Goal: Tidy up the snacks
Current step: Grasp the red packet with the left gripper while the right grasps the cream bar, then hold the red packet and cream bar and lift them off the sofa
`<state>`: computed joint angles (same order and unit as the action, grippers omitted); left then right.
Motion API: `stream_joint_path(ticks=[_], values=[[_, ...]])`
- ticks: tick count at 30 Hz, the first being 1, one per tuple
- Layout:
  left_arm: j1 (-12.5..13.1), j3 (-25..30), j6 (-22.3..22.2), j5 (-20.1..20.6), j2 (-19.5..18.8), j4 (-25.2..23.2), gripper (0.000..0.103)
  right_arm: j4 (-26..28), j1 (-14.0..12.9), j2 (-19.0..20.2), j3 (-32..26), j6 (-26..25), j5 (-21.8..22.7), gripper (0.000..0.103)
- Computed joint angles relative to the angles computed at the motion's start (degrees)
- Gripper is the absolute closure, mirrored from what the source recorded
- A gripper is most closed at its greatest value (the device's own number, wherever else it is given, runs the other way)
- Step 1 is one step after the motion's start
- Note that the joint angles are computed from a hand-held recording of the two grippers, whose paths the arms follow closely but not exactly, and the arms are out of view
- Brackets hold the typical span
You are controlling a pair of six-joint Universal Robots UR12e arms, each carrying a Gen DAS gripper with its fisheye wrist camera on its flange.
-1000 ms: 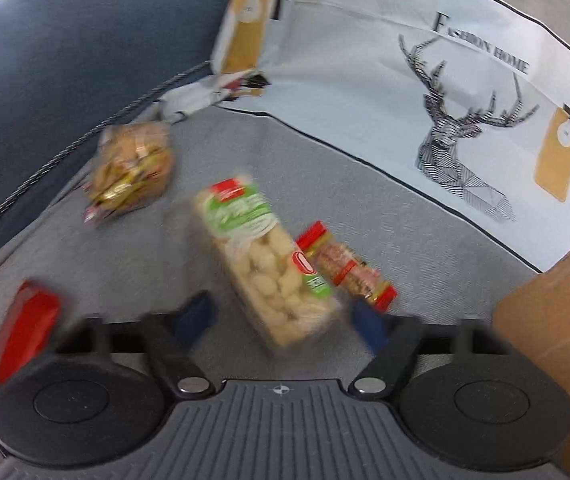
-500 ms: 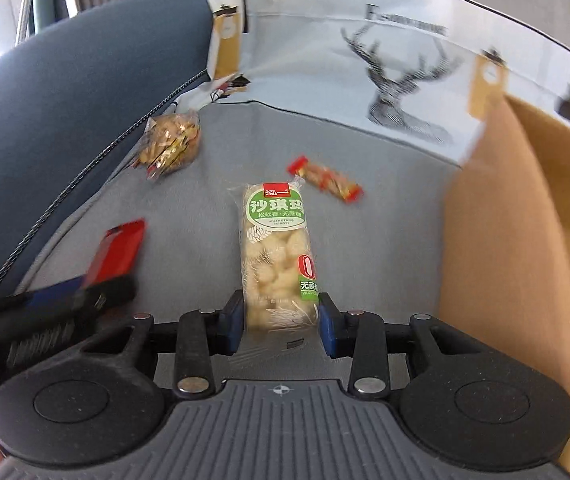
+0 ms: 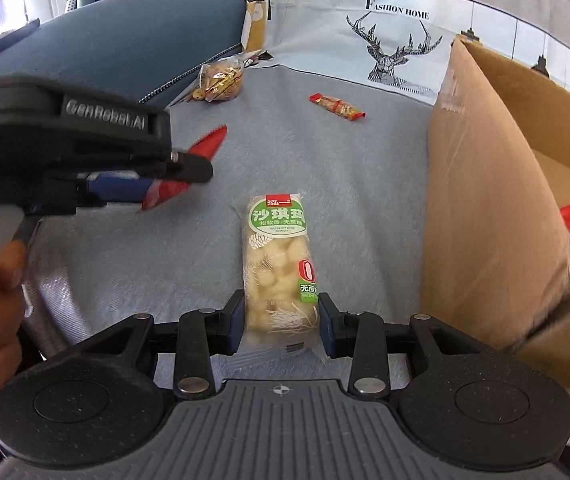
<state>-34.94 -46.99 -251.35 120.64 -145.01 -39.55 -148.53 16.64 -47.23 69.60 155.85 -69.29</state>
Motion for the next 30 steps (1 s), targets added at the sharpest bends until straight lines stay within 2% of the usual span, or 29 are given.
stream_joint_path(ticks=[5, 8, 13, 16, 17, 19, 25, 30], values=[[-0.44, -1.26, -4.15, -1.58, 0.98, -2.84, 0.053, -1.2, -0.73, -0.32, 1.73, -2.17, 3.22, 0.056], [-0.58, 0.21, -4.17, -1.5, 0.39, -4.66, 0.053, -0.92, -1.02, 0.27, 1.19, -3.04, 5.26, 0.053], [-0.79, 2.62, -2.97, -0.85, -0.63, -8.01, 0.053, -2.62, -1.11, 0.98, 0.89, -2.38, 6.04, 0.051], [-0.8, 3.64, -2.65, -0.58, -1.16, -9.01, 0.053, -2.99, -1.12, 1.2, 0.74, -1.91, 6.17, 0.052], [-0.77, 4.13, -2.49, -0.51, -1.39, -9.43, 0.053, -3.27, -1.13, 1.2, 0.79, -1.71, 6.05, 0.062], [-0.81, 4.61, -2.43, -0.27, -1.62, -10.03, 0.053, -3.79, -1.24, 1.09, 0.99, -1.24, 6.05, 0.065], [-0.93, 2.9, -4.83, -1.37, -0.87, -7.49, 0.053, -4.8, -1.6, 0.35, 1.67, 0.98, 6.1, 0.065], [-1.0, 1.46, -5.97, -2.37, -0.29, -5.15, 0.053, 0.17, -1.7, 0.58, 0.37, 1.77, 5.97, 0.064]])
